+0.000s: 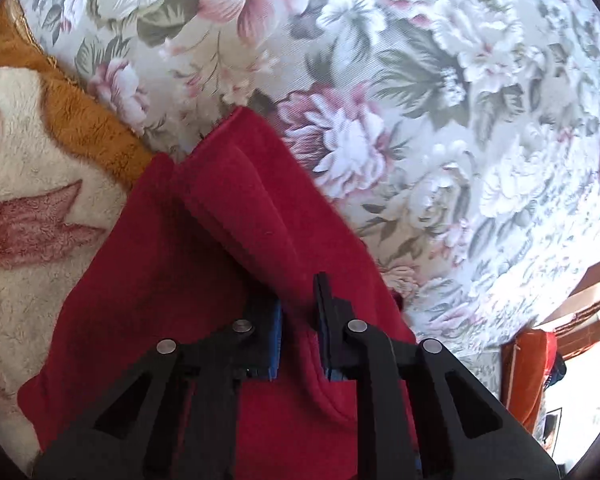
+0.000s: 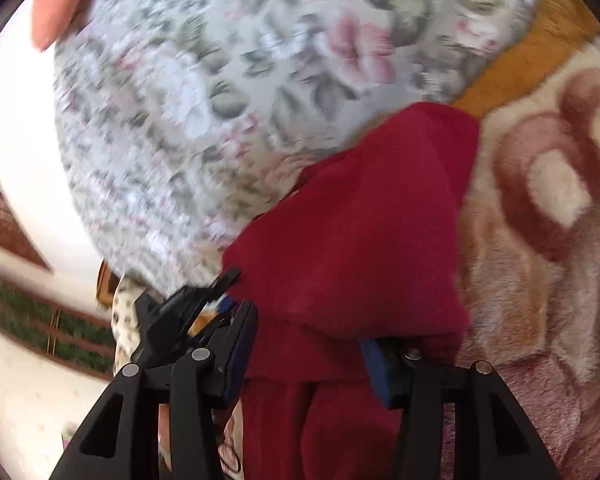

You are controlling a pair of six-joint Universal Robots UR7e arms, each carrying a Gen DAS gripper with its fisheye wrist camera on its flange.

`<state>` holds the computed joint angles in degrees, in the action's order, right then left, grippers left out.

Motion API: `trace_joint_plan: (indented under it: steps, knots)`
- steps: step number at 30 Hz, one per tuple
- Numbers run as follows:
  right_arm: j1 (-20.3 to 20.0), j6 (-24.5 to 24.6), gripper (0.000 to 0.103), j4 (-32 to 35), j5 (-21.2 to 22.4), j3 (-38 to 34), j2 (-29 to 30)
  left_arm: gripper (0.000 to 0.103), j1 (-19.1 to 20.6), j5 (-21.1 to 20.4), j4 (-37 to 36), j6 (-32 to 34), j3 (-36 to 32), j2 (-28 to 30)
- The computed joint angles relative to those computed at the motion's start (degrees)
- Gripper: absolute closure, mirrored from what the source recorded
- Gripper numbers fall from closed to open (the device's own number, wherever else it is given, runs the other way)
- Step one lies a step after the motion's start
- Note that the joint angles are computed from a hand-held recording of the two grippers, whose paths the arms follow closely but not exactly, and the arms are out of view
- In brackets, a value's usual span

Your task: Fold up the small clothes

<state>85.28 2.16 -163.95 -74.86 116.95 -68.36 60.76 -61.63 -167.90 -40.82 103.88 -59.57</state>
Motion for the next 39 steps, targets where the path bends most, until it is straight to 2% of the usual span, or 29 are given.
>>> trace_joint_plan:
  steps: [1, 2, 3, 4, 7, 11, 14, 16, 17, 19, 20, 21, 22, 23, 24, 27, 28, 29, 31, 33, 34, 36, 39]
  knots:
    - [-0.5, 1.9, 0.055, 0.2, 0.2, -0.2, 0.3, 0.093, -0.2, 0.2, -0.6, -0.2, 0.5, -0.3]
    - [-1.1, 2.7, 0.064, 0.3, 1.1, -0.3, 0.5, 0.094, -0.5, 0.5, -0.6, -0.6, 1.3, -1.1]
    - [-1.3, 2.5, 0.087, 0.0, 1.6, -0.2, 0.4, 0.094, -0.7, 0.4, -0.8, -0.5, 2.3, -2.2]
    - [-1.2, 1.9, 0.092, -0.8, 0.8, 0.1, -0.1, 0.094, -1.3, 0.6, -0.4, -0.1, 3.4, -3.5]
    - [0.1, -2.3, 0.094, -2.6, -2.3, 1.4, -3.1, 0.094, -4.0, 3.3, 0.1, 0.7, 8.2, -7.1]
    - [2.3, -8.4, 0.095, 1.9, -8.3, 1.6, -5.7, 0.094, -6.0, 6.7, 3.3, -0.6, 12.8, -9.6]
    - [1.9, -7.0, 0.095, 5.7, -12.2, 0.9, -4.3, 0.094, -4.9, 5.9, 9.1, -4.1, 13.5, -9.8]
    - [1.4, -5.9, 0.094, 7.1, -12.1, 0.8, -4.5, 0.093, -5.2, 6.1, 9.1, -4.0, 14.1, -10.7]
    - [1.5, -6.3, 0.091, 7.5, -11.8, 1.0, -5.4, 0.089, -5.8, 7.1, 10.4, -4.3, 14.3, -11.6]
    - [2.5, -7.8, 0.077, 6.3, -13.4, 1.5, -7.0, 0.084, -7.4, 9.9, 13.6, -5.0, 14.3, -13.3]
    - [3.3, -9.1, 0.063, 4.8, -14.5, 1.7, -7.8, 0.080, -8.5, 11.5, 14.2, -4.9, 14.4, -13.9]
    - [3.8, -9.8, 0.056, 3.3, -15.0, 1.8, -8.2, 0.069, -9.3, 13.1, 14.3, -4.4, 14.5, -14.4]
    - [4.3, -10.4, 0.056, 1.4, -16.1, 1.6, -8.1, 0.061, -10.1, 14.8, 14.4, -4.0, 14.5, -14.8]
    - [4.8, -10.7, 0.056, 0.5, -17.8, 0.8, -7.3, 0.048, -10.5, 16.1, 14.2, -3.6, 13.9, -14.1]
    - [5.3, -10.1, 0.056, 1.4, -20.2, -1.0, -5.7, 0.044, -10.6, 16.9, 13.6, -3.1, 13.5, -13.5]
    - [6.6, -9.8, 0.056, 7.4, -24.5, -6.6, -0.6, 0.044, -9.0, 17.1, 14.7, -2.2, 11.4, -10.8]
    - [6.7, -10.7, 0.056, 8.0, -25.8, -7.4, 0.5, 0.044, -8.2, 16.8, 18.4, -3.0, 10.1, -9.9]
    - [7.3, -11.7, 0.056, 7.8, -29.0, -8.5, 2.4, 0.044, -7.2, 16.1, 22.4, -3.7, 8.7, -8.9]
    - [7.5, -13.3, 0.055, 7.7, -33.7, -10.1, 5.3, 0.044, -6.4, 16.5, 24.3, -1.9, 8.2, -7.7]
    - [7.2, -14.1, 0.055, 7.7, -32.5, -10.0, 4.9, 0.042, -7.3, 18.7, 26.1, -0.4, 7.7, -7.0]
    - [7.1, -13.8, 0.056, 9.0, -31.9, -10.0, 4.2, 0.042, -7.4, 18.4, 27.7, -0.7, 7.3, -7.1]
    - [6.2, -13.9, 0.055, 12.1, -26.0, -8.1, 0.1, 0.043, -7.7, 16.9, 28.5, -1.5, 7.6, -8.3]
    - [5.1, -16.9, 0.055, 17.9, -21.3, -4.0, -7.2, 0.043, -8.5, 14.1, 27.0, -3.3, 10.3, -11.9]
